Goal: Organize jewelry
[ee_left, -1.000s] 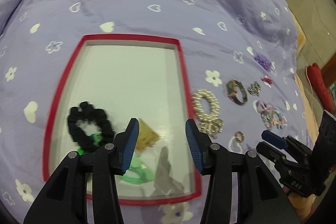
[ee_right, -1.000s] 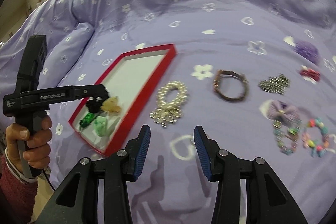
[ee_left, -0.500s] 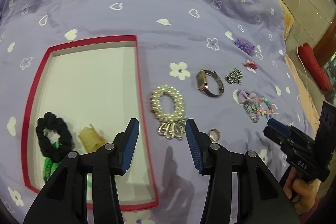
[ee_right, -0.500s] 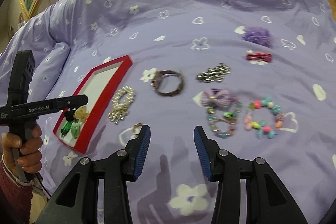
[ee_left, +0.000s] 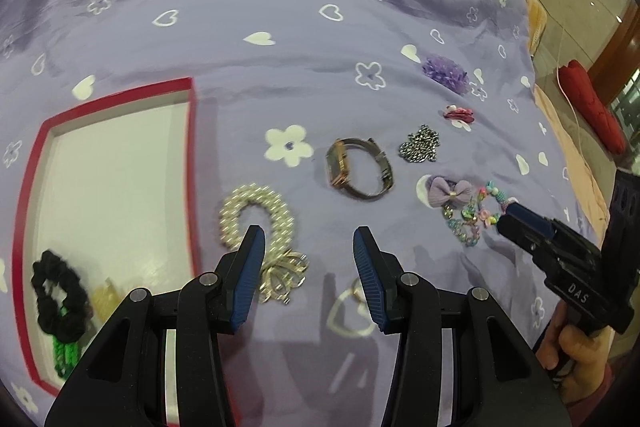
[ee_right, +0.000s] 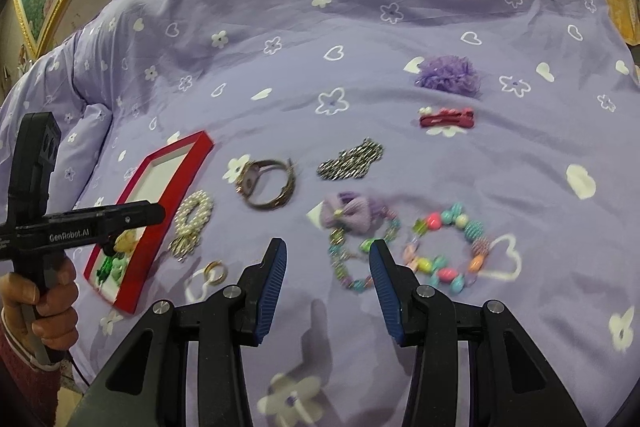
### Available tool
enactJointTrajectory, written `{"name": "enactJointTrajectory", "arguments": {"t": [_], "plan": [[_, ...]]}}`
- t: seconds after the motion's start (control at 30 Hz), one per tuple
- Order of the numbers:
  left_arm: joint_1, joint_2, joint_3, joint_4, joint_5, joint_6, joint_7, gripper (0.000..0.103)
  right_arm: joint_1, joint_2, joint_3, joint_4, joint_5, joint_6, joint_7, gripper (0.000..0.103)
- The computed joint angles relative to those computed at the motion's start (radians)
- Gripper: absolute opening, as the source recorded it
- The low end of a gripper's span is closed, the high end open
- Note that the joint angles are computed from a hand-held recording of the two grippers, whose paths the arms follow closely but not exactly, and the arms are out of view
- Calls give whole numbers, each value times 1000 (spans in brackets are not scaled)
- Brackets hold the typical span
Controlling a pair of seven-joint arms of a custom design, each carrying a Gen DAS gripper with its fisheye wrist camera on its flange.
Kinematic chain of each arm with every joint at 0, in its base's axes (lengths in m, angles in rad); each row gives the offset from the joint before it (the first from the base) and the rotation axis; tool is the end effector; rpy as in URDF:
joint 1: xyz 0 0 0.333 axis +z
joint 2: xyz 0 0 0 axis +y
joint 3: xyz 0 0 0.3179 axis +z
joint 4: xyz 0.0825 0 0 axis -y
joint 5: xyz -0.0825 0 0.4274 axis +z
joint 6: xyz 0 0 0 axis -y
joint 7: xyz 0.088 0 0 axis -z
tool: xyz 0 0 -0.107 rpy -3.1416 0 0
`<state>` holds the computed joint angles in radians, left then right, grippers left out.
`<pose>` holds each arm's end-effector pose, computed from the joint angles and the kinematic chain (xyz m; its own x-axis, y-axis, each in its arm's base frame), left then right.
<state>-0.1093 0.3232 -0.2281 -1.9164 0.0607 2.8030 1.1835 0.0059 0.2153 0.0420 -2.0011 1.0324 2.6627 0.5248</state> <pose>0.6601 -0.2234 0.3700 -0.0305 -0.9735 0.2269 -0.8657 -0.0877 -0.4928 0.6571 0.0058 0.3648 0.3393 -0.8989 -0.2771 -0.7650 -0.0923 -0.6373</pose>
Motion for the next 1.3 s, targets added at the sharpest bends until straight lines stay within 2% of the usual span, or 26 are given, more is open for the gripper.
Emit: {"name": "enactJointTrajectory", "arguments": {"t": [0.3, 0.4, 0.6, 0.77, 0.83, 0.9, 0.93, 0.97, 1.0, 1.07, 1.3], "plan": [[-11, 134, -9, 174, 4, -71, 24, 45, -26, 127, -4, 165, -96, 11, 96, 45], [-16, 174, -7, 226, 9, -95, 32, 45, -31, 186, -8, 246, -191, 18, 126, 45], [-28, 263, -5, 340, 14, -147, 38, 45, -38, 346, -18, 474, -444, -25, 140, 45], [-56, 336, 15, 440, 41, -203, 29, 44, -54, 458, 7, 617, -550, -52, 98, 45], [-65, 350, 24, 457, 58, -204, 25, 36, -55, 490, 10, 656, -576, -67, 94, 45], [-69, 354, 27, 462, 71, -200, 25, 20, -47, 516, 2, 685, -608, -83, 106, 45], [-66, 355, 24, 463, 71, -198, 30, 16, -43, 523, 0, 690, -619, -76, 109, 45], [-65, 355, 25, 461, 74, -194, 30, 11, -44, 526, 2, 691, -624, -67, 111, 42], [-61, 355, 21, 460, 71, -190, 35, 10, -48, 526, 7, 691, -623, -67, 114, 28], [-54, 347, 15, 445, 66, -177, 41, 10, -57, 527, 11, 705, -614, -103, 148, 14], [-27, 283, -9, 345, 39, -118, 64, 7, -88, 437, 41, 591, -551, -118, 160, 11]]}}
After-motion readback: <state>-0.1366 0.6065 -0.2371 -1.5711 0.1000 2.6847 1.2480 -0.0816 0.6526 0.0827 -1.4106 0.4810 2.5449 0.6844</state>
